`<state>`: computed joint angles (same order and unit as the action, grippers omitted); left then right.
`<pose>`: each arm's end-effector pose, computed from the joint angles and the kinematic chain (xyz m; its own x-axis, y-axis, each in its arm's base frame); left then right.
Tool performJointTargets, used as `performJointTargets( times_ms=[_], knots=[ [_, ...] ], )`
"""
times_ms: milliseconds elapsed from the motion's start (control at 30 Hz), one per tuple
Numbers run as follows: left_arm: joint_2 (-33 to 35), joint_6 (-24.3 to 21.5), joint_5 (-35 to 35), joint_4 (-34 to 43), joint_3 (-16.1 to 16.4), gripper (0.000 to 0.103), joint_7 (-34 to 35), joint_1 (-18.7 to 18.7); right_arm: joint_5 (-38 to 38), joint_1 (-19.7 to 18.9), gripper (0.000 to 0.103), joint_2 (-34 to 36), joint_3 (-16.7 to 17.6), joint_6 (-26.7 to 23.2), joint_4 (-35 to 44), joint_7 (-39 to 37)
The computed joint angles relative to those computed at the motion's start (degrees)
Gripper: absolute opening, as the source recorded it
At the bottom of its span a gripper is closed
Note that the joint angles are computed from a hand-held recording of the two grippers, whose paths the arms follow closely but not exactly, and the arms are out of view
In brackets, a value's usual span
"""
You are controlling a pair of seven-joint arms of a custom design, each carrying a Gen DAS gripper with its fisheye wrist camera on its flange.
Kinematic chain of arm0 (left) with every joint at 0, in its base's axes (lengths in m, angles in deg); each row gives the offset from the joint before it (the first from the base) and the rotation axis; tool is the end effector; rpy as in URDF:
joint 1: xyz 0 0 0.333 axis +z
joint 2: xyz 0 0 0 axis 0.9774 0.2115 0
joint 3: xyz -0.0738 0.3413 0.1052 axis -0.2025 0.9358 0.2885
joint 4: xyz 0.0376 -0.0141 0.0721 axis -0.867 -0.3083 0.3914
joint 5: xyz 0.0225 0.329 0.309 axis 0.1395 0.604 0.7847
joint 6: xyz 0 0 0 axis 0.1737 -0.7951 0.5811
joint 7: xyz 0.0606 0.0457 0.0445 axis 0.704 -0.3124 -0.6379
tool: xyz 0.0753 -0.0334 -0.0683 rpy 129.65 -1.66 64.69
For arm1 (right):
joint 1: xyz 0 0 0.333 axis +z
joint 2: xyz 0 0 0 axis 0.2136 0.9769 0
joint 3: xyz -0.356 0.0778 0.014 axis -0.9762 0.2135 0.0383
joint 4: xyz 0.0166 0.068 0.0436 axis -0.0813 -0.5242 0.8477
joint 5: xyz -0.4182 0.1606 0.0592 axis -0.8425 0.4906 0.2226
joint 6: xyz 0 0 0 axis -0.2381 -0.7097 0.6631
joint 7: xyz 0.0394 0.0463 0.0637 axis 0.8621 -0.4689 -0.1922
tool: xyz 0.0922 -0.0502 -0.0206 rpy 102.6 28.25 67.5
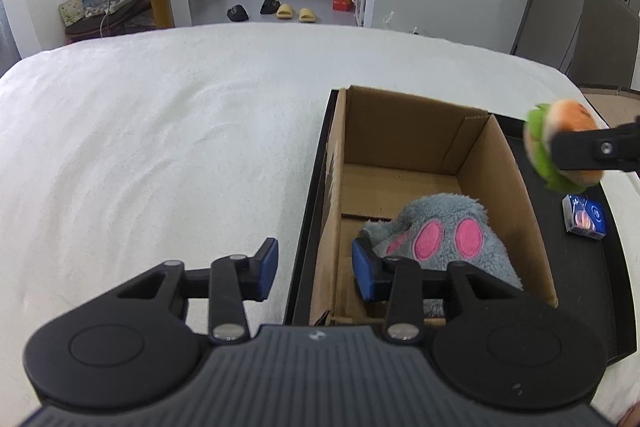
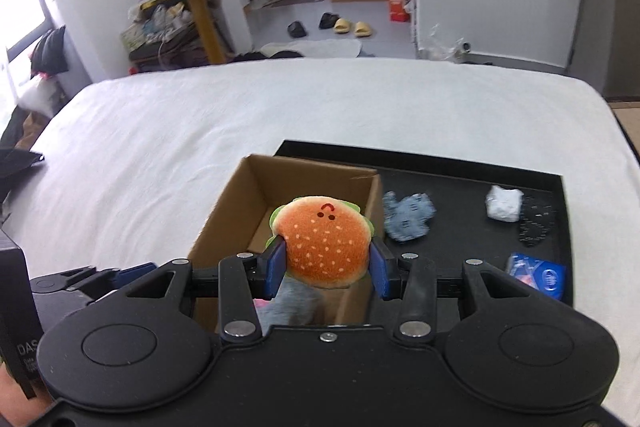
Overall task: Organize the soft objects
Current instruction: 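Carry the burger plush with the right gripper over the box, then open the right gripper to drop the burger into the box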
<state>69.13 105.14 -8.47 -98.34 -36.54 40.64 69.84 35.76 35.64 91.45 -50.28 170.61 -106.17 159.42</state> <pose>0.4917 -0.2241 0.3708 0.2100 -0.9775 0.0191 -0.7476 -0.1731 -0.6411 0.5538 0.3050 0.4441 0.4049 -0.8989 -0.1677 -0.7226 -0.2022 -0.6611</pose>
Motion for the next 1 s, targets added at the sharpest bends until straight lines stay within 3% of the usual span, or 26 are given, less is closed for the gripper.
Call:
performJointTargets(
  times_ms=[167,433,567,700,1000],
  knots=[
    [0.90,1.76,-4.73,-0.05,0.72,0.037,4.34,0.12,0.65,0.68,0.043,1.63,0.77,-1.10,1.81,-0.14],
    [1.57,4.42,-8.14,-0.53,1.18,0.012,8.09,0.52,-5.26,2.77,0.043,3.68,-0.33,-2.86,4.07,5.95],
    [1.31,5.52,-7.65,-0.95,1.16,0.011,7.62,0.78,-1.54,1.72,0.045,4.70,1.31,-2.63,5.13,3.84],
    [1.14,5.73,-7.27,-1.14,1.03,0.011,6.66,1.01,1.38,1.69,0.058,4.87,1.95,-1.60,5.04,1.77],
    [0.78,4.88,-5.54,-0.98,0.75,0.012,4.58,1.08,4.48,0.83,0.058,2.33,1.50,-2.22,2.93,-0.84]
  ],
)
